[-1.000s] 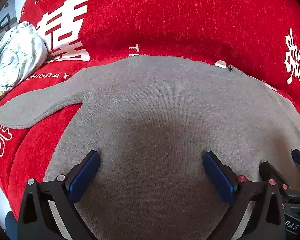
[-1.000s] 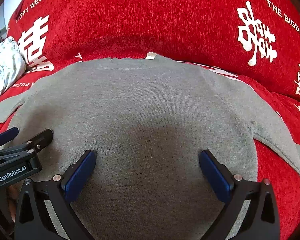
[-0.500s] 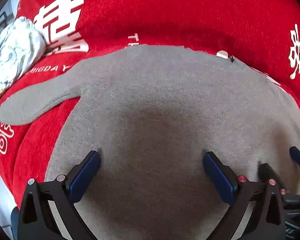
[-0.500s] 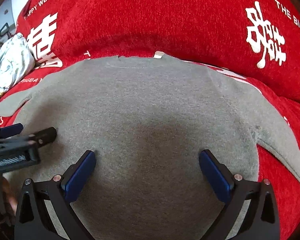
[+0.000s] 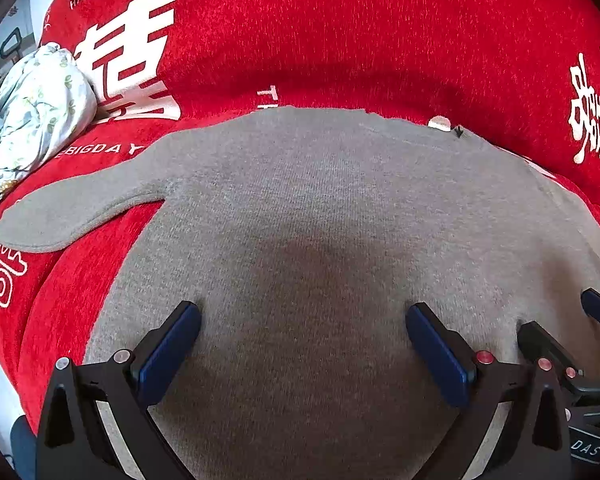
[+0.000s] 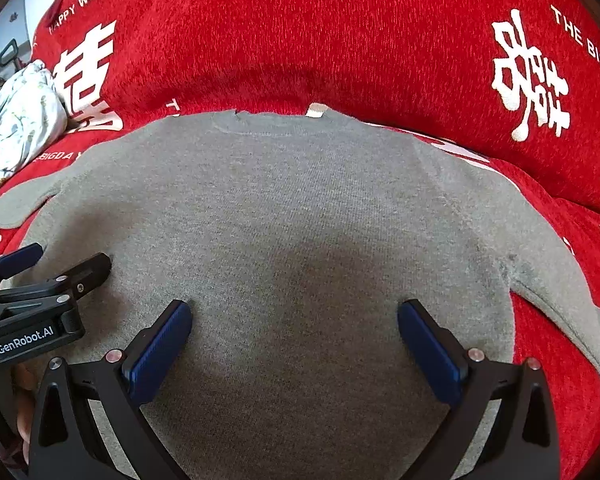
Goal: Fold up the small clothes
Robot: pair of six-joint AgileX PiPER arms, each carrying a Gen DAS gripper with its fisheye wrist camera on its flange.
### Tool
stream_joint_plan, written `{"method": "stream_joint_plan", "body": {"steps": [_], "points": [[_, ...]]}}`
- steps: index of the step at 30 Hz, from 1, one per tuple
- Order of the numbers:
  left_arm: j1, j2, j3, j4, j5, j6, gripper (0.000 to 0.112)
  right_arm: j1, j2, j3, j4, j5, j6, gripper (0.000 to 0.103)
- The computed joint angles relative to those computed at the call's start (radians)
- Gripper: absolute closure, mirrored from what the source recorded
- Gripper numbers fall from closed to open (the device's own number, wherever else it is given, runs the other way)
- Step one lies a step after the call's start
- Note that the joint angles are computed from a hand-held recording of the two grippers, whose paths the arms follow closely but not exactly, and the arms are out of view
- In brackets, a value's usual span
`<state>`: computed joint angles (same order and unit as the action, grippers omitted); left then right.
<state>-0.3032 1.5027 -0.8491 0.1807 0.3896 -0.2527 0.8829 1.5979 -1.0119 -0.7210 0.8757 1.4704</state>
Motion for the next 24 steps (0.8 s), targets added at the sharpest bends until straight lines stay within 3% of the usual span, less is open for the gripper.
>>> {"method": "stream_joint_plan", "body": {"steps": [18, 24], "points": [[0.001, -0.006, 0.009, 0.004, -0.007, -0.002, 0.009, 0.009, 0.008, -0.005, -0.006, 0.006, 0.013, 0.0], [-0.005, 0.007, -0.023, 0.018, 0.036, -0.019, 0.009, 0.001, 0.016, -0.021, 0.015, 0.016, -0.019, 0.0]]}}
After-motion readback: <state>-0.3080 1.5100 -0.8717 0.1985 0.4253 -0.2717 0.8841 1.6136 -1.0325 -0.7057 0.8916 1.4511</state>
